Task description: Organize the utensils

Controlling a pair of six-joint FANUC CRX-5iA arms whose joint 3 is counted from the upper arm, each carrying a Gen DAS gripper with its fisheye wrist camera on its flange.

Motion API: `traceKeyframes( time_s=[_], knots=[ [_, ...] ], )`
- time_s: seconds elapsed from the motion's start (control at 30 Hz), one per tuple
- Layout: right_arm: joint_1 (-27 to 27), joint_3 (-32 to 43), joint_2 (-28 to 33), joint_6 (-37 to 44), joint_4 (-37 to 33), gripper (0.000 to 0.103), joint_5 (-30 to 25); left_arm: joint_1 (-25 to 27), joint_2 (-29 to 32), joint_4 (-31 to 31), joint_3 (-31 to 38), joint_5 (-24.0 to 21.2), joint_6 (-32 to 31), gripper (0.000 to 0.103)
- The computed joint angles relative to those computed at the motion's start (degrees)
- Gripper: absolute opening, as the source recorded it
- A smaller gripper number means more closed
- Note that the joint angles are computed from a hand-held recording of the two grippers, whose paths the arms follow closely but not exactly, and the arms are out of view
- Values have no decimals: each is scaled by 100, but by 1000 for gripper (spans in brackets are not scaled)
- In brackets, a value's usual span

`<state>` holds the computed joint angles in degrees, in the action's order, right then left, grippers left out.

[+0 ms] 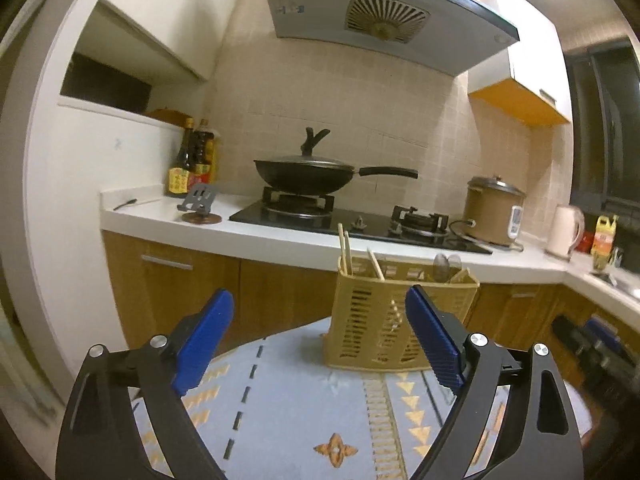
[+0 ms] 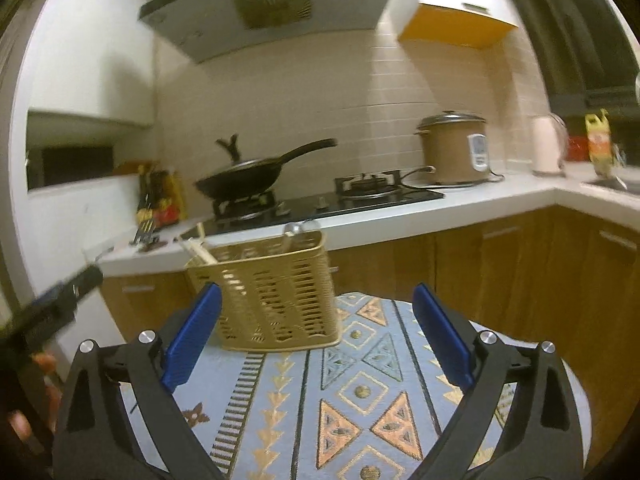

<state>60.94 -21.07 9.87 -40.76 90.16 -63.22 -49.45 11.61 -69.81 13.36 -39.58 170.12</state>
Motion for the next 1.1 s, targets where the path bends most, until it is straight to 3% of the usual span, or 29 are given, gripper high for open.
traceKeyframes(
  time_s=[0.1, 0.23, 0.4, 0.53, 1.1],
  knots=[
    [9, -59, -26, -51, 26, 93, -223, -277, 132, -450, 4, -294, 272, 91],
    [16, -74, -10, 47, -58, 95, -356, -408, 314, -608, 89, -431, 317, 95],
    [97, 55, 108, 412, -261, 95, -504, -240, 481, -102, 219, -266, -203, 95],
    [133, 96, 151, 571, -255, 95, -595, -245, 547, -70, 255, -346, -348, 95],
    [212, 260, 314, 941, -323, 95, -608, -165, 537, 34, 235, -378, -307, 95]
  ],
)
